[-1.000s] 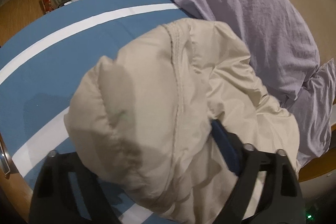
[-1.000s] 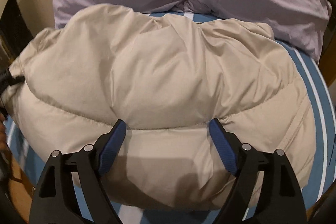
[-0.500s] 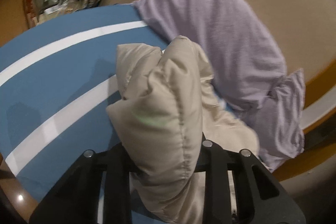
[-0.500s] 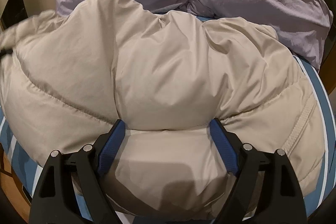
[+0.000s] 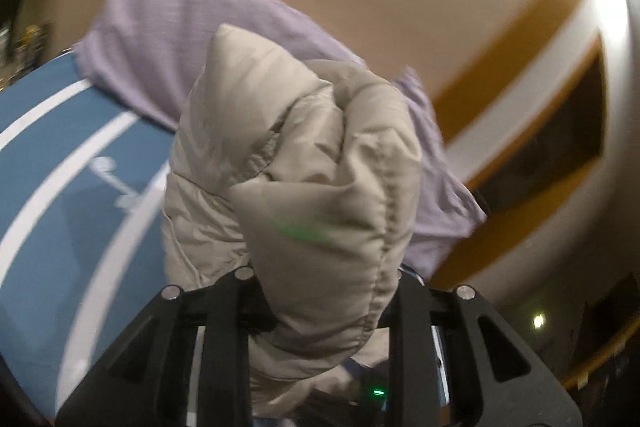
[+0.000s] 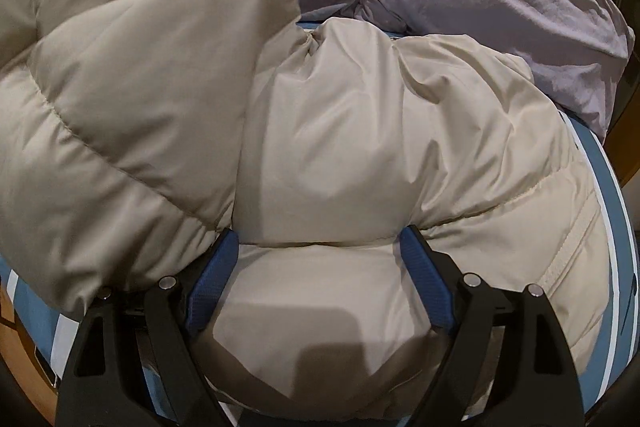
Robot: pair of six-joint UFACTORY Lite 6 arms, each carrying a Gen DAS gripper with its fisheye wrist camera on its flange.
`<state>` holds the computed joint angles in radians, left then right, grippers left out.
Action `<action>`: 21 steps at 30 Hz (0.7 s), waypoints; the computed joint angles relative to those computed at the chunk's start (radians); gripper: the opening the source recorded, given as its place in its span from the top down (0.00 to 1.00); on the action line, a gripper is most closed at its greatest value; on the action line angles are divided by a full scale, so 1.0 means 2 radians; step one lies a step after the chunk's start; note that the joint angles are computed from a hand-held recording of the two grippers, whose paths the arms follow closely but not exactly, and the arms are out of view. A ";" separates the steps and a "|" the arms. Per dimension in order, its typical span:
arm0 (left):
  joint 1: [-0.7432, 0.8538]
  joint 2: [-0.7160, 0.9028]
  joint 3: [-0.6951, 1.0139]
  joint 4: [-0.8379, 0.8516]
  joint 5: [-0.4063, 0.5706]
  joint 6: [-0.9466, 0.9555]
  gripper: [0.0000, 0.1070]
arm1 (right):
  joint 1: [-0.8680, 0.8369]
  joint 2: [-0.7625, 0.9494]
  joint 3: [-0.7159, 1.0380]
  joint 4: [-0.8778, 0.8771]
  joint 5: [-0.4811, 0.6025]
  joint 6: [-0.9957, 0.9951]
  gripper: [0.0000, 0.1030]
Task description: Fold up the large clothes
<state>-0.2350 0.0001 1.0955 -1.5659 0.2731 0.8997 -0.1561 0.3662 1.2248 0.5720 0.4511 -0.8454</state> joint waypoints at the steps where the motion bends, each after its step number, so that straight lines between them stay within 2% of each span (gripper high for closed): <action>1: -0.012 0.007 0.011 0.011 -0.002 -0.008 0.76 | -0.002 0.000 0.002 0.001 0.003 -0.002 0.18; 11: -0.125 0.150 0.182 0.249 -0.009 -0.212 0.75 | -0.060 -0.025 -0.001 0.054 0.060 -0.074 0.18; 16: -0.157 0.233 0.280 0.362 0.014 -0.314 0.75 | -0.102 -0.043 -0.004 0.069 0.072 -0.097 0.18; 21: -0.179 0.305 0.369 0.431 0.044 -0.379 0.74 | -0.150 -0.055 -0.006 0.075 0.065 -0.111 0.16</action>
<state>-0.5937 0.6110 1.8326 -0.7044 0.3612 0.1413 -0.4556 0.2555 1.2125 0.7219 0.5803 -1.0683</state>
